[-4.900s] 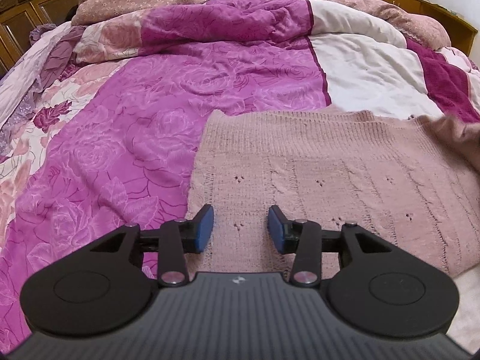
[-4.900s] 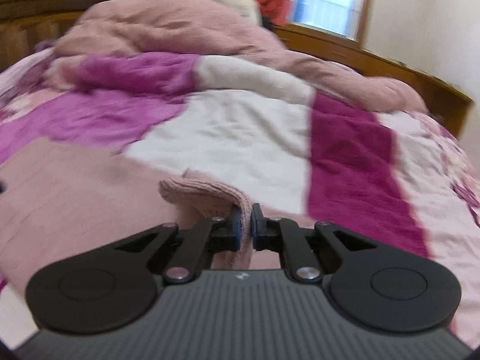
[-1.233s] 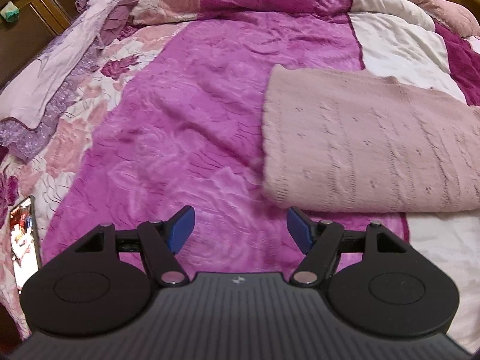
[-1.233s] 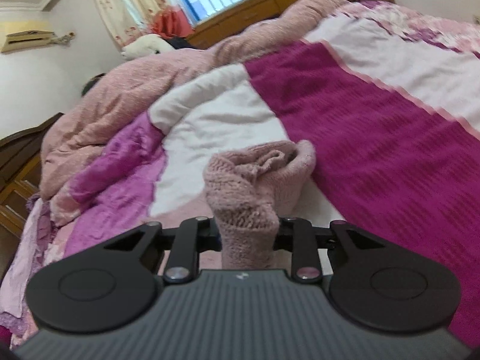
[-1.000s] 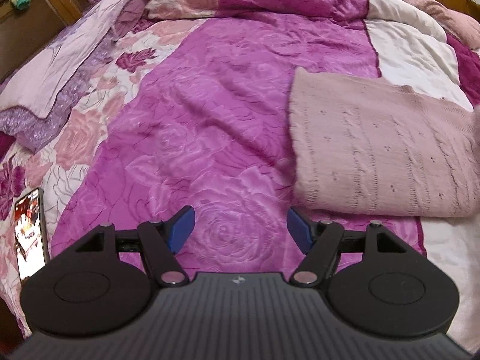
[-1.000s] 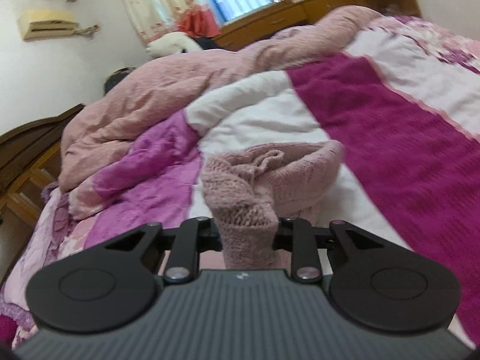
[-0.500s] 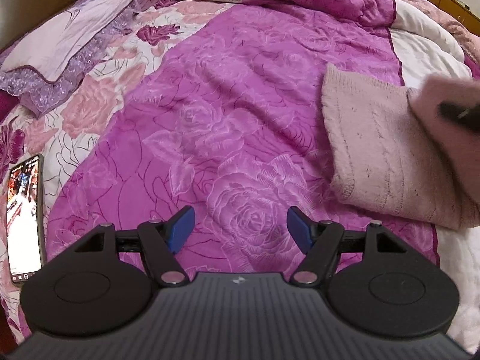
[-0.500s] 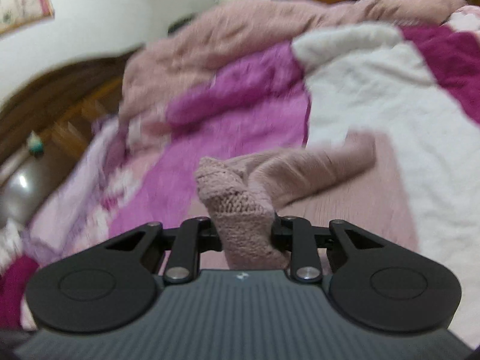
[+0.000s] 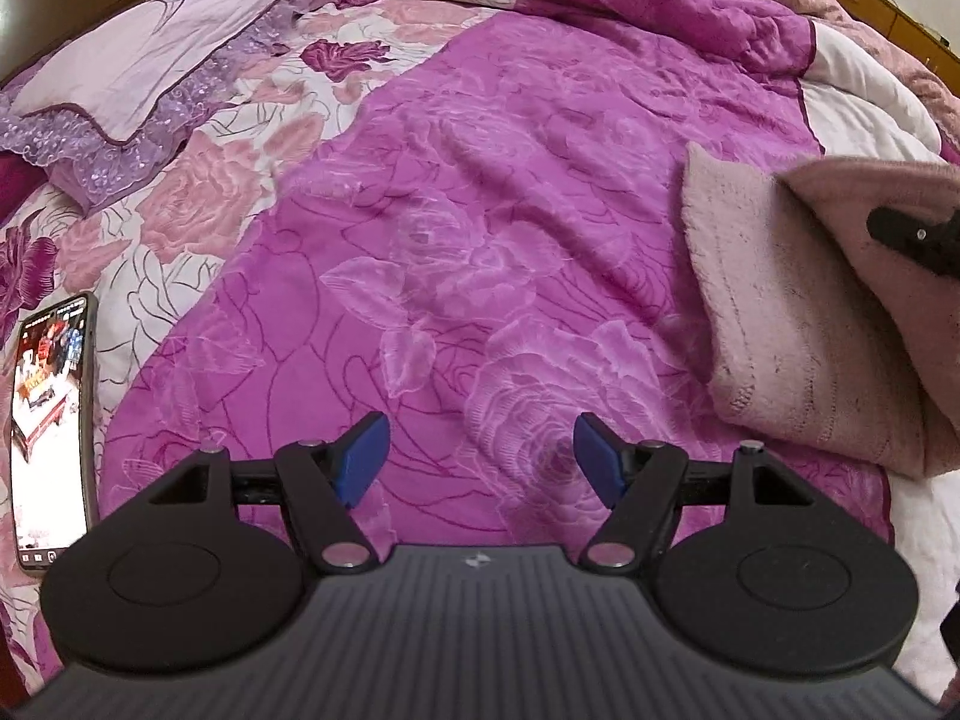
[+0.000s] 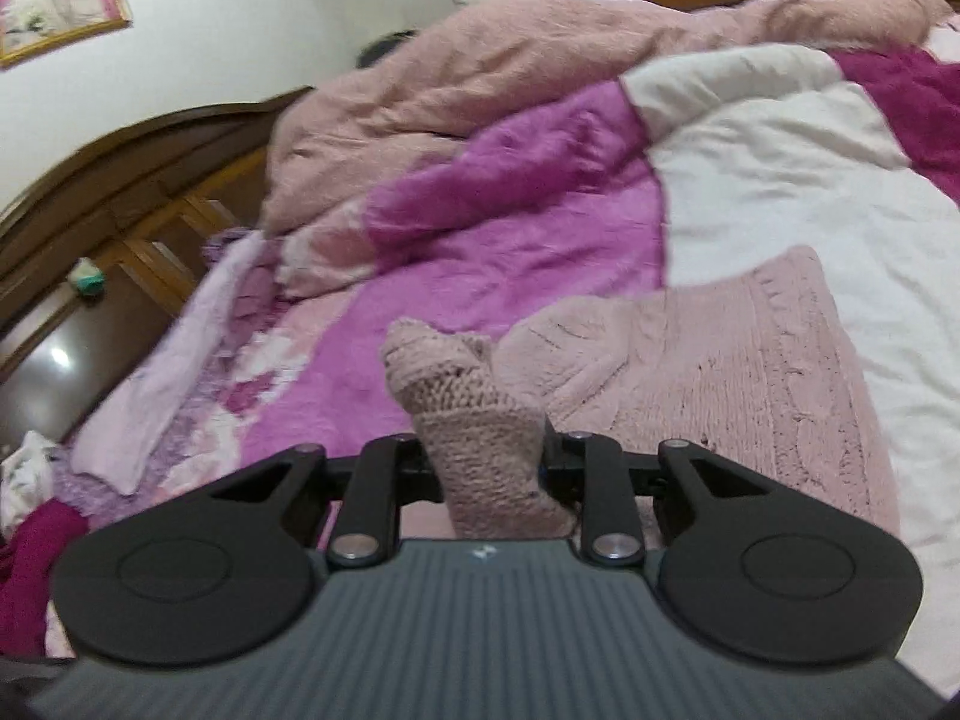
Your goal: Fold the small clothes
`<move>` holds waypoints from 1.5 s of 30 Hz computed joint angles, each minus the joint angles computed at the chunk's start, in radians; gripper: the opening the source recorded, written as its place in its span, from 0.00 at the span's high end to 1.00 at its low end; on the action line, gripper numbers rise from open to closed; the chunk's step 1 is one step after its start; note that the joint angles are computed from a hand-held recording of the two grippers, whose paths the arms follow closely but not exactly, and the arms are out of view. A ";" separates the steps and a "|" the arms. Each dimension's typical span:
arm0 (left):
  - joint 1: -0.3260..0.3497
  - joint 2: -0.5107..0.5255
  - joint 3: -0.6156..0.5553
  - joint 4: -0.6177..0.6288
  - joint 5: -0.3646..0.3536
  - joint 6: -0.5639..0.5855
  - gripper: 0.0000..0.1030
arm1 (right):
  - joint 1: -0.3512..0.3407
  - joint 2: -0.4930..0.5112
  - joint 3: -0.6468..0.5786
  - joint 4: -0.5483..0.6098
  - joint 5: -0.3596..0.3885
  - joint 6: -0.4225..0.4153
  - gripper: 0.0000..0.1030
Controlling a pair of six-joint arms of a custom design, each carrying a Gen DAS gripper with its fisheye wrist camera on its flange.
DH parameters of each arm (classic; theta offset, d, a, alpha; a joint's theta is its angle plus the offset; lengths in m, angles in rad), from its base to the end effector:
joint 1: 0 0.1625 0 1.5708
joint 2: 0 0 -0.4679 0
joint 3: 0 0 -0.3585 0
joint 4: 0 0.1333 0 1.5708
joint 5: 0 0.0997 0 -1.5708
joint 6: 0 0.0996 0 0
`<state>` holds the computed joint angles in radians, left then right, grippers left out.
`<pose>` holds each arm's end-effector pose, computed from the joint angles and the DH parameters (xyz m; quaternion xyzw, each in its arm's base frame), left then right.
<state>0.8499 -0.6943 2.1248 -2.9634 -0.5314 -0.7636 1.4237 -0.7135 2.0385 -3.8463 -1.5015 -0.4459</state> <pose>-0.1703 -0.5258 0.0527 -0.0091 0.8678 -0.3235 0.3770 0.0537 -0.5941 0.1444 0.1479 -0.8764 0.4463 0.1041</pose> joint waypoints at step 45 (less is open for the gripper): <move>0.137 0.334 -0.677 -0.078 -0.276 0.541 0.29 | -0.187 -0.170 0.132 0.061 0.063 0.051 0.52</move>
